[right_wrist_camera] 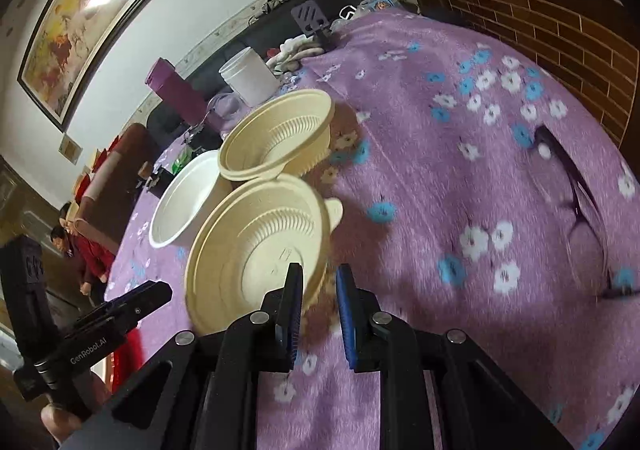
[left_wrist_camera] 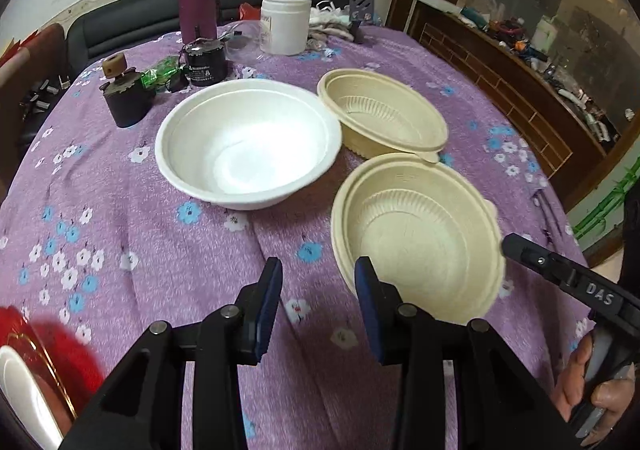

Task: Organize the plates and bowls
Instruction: 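Move the left tool to the larger beige plastic bowl, then close the left tool on the beige bowl's rim and lift, then carry the beige bowl over the plate stack with the left tool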

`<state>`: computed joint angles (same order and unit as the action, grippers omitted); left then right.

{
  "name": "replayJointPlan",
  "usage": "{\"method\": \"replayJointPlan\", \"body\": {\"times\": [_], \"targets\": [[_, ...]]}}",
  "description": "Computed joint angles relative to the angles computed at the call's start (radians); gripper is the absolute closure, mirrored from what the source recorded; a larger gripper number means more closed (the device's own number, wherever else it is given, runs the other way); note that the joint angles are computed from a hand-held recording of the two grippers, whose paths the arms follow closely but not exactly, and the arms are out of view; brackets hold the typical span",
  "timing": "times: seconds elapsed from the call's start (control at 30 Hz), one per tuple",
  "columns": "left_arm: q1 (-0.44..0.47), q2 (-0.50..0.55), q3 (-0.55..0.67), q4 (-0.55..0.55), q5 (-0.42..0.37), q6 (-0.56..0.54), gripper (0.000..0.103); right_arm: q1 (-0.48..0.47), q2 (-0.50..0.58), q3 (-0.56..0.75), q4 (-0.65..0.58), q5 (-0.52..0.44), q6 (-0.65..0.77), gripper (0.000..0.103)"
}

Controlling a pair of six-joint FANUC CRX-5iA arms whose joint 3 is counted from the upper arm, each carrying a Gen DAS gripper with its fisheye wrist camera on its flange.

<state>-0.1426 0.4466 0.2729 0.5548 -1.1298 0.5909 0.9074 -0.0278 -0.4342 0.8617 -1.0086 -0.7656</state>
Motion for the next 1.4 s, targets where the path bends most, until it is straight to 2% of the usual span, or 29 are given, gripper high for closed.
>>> {"method": "replayJointPlan", "body": {"times": [0.1, 0.13, 0.17, 0.2, 0.3, 0.37, 0.47, 0.53, 0.73, 0.87, 1.0, 1.13, 1.27, 1.4], "targets": [[-0.014, 0.020, 0.013, -0.003, 0.007, 0.008, 0.068, -0.028, -0.003, -0.009, -0.012, 0.047, 0.002, 0.081], [-0.017, 0.029, 0.019, 0.001, -0.005, 0.006, 0.076, -0.036, -0.003, -0.012, -0.014, 0.061, 0.000, 0.079], [-0.014, 0.034, 0.017, 0.028, -0.024, -0.007, 0.090, -0.039, -0.001, -0.011, -0.020, 0.066, 0.008, 0.079], [-0.013, 0.033, 0.010, 0.042, -0.033, -0.015, 0.092, -0.041, 0.004, -0.011, -0.017, 0.068, 0.012, 0.079], [-0.013, -0.006, -0.042, 0.042, 0.009, -0.055, 0.092, -0.034, 0.010, -0.007, -0.010, 0.072, 0.021, 0.079], [-0.004, -0.021, -0.062, 0.048, 0.005, -0.068, 0.092, -0.020, 0.012, -0.005, 0.006, 0.062, 0.004, 0.079], [0.021, -0.057, -0.107, 0.063, 0.012, -0.109, 0.092, 0.019, 0.031, 0.033, 0.009, -0.005, 0.020, 0.078], [0.050, -0.086, -0.143, 0.072, 0.016, -0.137, 0.092, 0.038, 0.038, 0.047, 0.018, -0.013, 0.030, 0.078], [0.148, -0.161, -0.238, 0.099, 0.034, -0.209, 0.089, 0.088, 0.092, 0.117, 0.029, 0.015, 0.099, 0.076], [0.221, -0.200, -0.293, 0.112, 0.037, -0.253, 0.087, 0.097, 0.141, 0.168, 0.013, 0.067, 0.157, 0.076], [0.241, -0.209, -0.328, 0.131, 0.077, -0.292, 0.087, 0.093, 0.187, 0.207, -0.005, 0.111, 0.210, 0.076], [0.236, -0.211, -0.354, 0.161, 0.121, -0.328, 0.080, 0.085, 0.222, 0.246, -0.048, 0.111, 0.248, 0.076], [0.227, -0.225, -0.393, 0.192, 0.161, -0.368, 0.081, 0.098, 0.259, 0.289, -0.050, 0.046, 0.273, 0.076], [0.218, -0.270, -0.468, 0.260, 0.245, -0.459, 0.081, 0.116, 0.304, 0.357, -0.058, -0.050, 0.328, 0.076]]}}
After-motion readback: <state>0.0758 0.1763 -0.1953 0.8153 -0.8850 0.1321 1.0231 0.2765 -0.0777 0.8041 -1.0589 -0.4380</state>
